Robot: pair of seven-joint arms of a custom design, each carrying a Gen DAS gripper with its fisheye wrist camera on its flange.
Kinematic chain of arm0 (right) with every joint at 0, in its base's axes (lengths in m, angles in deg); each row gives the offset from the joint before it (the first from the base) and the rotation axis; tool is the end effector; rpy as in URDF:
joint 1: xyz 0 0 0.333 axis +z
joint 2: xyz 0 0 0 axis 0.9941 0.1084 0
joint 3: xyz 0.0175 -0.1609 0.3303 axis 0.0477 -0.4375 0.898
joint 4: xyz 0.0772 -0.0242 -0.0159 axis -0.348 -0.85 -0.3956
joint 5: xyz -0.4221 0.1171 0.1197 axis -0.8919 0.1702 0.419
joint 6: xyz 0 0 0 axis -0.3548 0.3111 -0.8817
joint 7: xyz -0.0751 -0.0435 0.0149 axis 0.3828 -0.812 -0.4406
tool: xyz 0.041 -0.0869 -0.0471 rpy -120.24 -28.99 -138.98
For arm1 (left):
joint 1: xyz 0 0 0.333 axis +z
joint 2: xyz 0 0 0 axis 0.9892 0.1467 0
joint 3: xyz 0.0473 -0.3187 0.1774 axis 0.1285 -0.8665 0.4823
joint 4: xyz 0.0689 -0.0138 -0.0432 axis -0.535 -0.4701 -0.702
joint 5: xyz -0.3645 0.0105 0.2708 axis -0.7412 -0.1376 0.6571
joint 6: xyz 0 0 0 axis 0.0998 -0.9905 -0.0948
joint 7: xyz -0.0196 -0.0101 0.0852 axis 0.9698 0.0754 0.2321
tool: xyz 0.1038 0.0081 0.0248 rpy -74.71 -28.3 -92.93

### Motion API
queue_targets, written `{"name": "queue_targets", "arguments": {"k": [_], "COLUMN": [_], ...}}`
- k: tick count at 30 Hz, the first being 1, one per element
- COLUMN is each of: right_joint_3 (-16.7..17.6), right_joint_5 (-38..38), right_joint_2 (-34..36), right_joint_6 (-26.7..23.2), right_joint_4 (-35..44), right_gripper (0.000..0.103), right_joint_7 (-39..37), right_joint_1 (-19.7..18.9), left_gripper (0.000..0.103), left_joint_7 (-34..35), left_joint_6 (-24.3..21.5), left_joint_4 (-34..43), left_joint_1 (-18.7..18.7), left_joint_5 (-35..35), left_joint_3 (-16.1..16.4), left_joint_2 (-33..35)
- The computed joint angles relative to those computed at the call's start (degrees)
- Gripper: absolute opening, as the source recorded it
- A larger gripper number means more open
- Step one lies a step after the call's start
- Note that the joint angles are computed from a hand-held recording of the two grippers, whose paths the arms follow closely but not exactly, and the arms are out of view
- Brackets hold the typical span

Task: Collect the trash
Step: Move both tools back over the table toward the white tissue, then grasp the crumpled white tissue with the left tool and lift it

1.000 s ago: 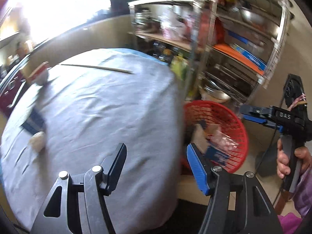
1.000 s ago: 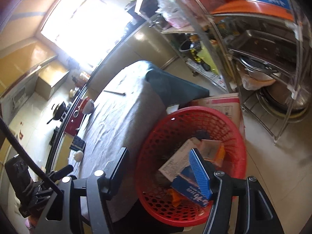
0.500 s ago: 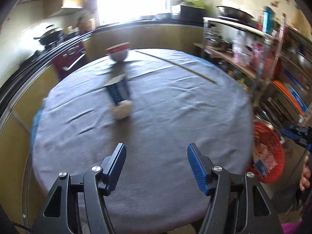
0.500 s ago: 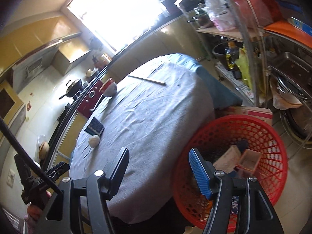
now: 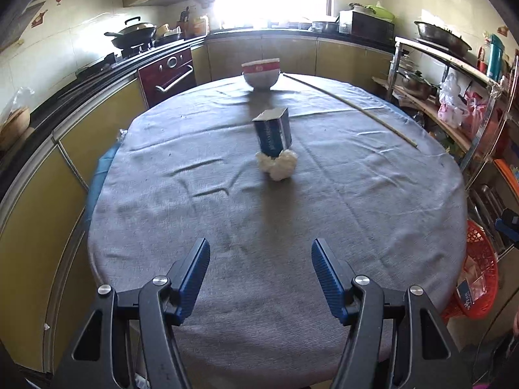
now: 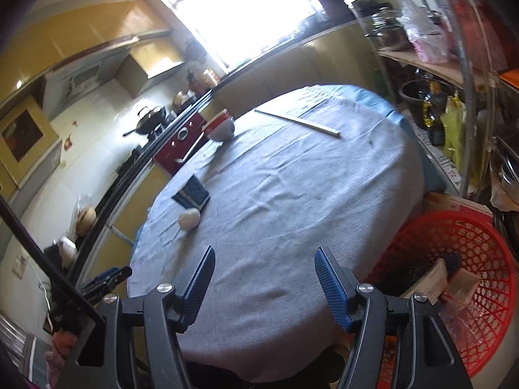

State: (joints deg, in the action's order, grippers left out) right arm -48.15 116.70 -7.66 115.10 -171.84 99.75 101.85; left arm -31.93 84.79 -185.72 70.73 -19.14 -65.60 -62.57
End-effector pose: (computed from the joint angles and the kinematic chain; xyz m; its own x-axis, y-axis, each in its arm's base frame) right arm 0.6680 0.3758 0.5281 0.3500 -0.7836 -0.5134 -0.7748 0.0659 -0.6288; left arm 0.5889 -0.2512 0.5357 0.2940 -0.9556 -0.0197 -0.7190 -0.2076 -0.6632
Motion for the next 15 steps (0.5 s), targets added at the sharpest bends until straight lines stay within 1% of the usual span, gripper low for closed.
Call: {"name": "queue_targets", "arguments": {"k": [4,8,15], "right_joint_3": [0.1,0.3,0.4], "right_joint_5": [-0.6,-0.2,1.4], "right_joint_2": [0.7,0.8,1.2], "right_joint_6": [-1.9,-2.4,-3.1], "right_joint_4": [0.4,0.2,0.2], "right_gripper": [0.068,0.068,0.068], "right_joint_7": [0.6,0.1,-0.2], "right_joint_1": [0.4,0.3,-0.1], "left_gripper": [0.066,0.066,0.066], "left_joint_7": [1.0,2.2,8.4], "left_joint_6": [0.5,1.5,5.2], "left_joint_4": [-0.1,1.4,7.3], "left_joint_1": [0.1,0.3,1.1], "left_joint_5": [-2.5,-3.2,-9.6], "left_joint_3": [0.3,0.7,2.8], "left_joint_2": [0.5,2.0,7.9]}}
